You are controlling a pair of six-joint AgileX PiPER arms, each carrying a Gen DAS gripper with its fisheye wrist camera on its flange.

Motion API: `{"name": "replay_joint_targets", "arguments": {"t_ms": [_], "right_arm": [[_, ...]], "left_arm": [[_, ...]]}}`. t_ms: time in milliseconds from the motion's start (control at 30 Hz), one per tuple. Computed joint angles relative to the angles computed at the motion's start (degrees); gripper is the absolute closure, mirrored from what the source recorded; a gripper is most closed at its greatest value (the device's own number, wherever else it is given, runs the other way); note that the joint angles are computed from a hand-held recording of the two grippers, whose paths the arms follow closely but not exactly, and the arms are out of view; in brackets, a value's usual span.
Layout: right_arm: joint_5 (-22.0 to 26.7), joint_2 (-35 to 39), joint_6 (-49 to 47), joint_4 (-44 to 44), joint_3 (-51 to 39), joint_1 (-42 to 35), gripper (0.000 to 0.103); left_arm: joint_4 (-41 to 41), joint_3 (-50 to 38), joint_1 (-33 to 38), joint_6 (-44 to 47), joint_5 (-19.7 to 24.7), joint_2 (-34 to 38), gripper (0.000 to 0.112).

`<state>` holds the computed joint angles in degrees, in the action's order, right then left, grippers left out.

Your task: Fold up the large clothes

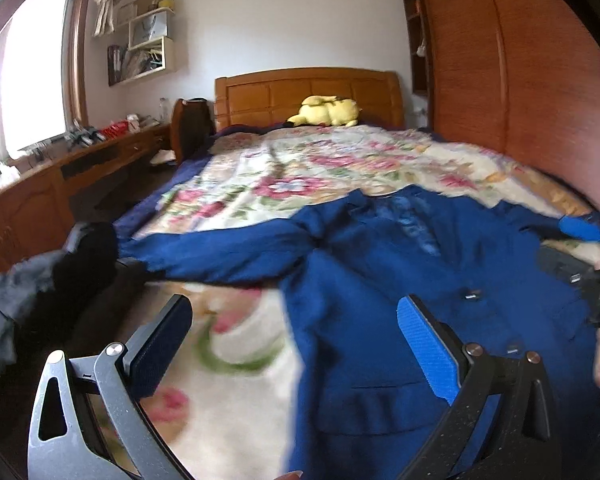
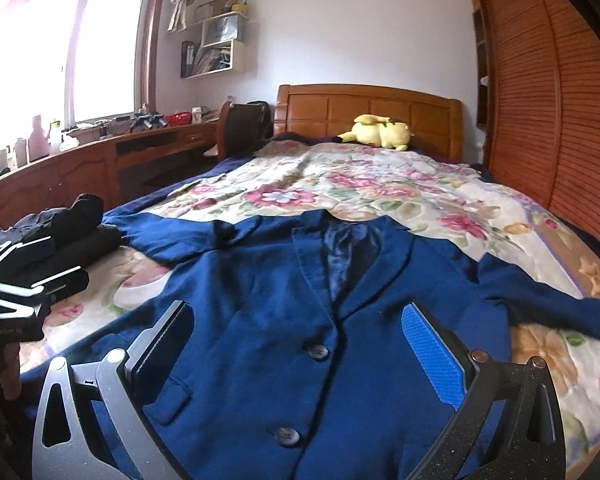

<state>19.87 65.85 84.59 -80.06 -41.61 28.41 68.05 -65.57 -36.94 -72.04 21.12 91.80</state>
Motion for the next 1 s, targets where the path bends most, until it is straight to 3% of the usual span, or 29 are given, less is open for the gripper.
{"name": "replay_joint_targets", "arguments": {"t_ms": [133, 233, 333, 500, 667, 833, 1000], "right_arm": [[1.9, 3.7, -5.1, 2.8, -4.1, 1.4, 0.000], [-2.4, 5.8, -13.5, 10.6, -6.9, -0.9, 0.000], [-3.2, 8.2, -19.8, 16.9, -10.3, -1.5, 0.000], [-5.1, 12.5, -30.0, 25.2, -14.3, -2.2, 0.000], [-5.9, 16.4, -48.4, 40.7, -18.7, -4.1, 0.000], [-6.9, 18.7, -62.9, 54.0, -20.7, -6.3, 0.000], [-5.4, 21.5, -72.2, 63.5, -23.6, -8.0, 0.000]], "left_arm": [[-8.2, -3.5, 4.5, 12.8, -0.6, 2.7, 0.010], [-16.1, -5.7, 7.3, 22.1, -2.1, 4.5, 0.010], [-24.3, -8.8, 9.7, 31.6, -2.4, 7.2, 0.010], [-38.4, -16.4, 13.0, 47.0, -0.2, 13.4, 0.010], [-46.9, -24.8, 15.4, 55.9, 4.3, 19.2, 0.011], [-49.9, -33.6, 17.1, 59.2, 10.0, 26.1, 0.012], [-45.5, -42.5, 16.3, 57.7, 16.4, 32.8, 0.012]]}}
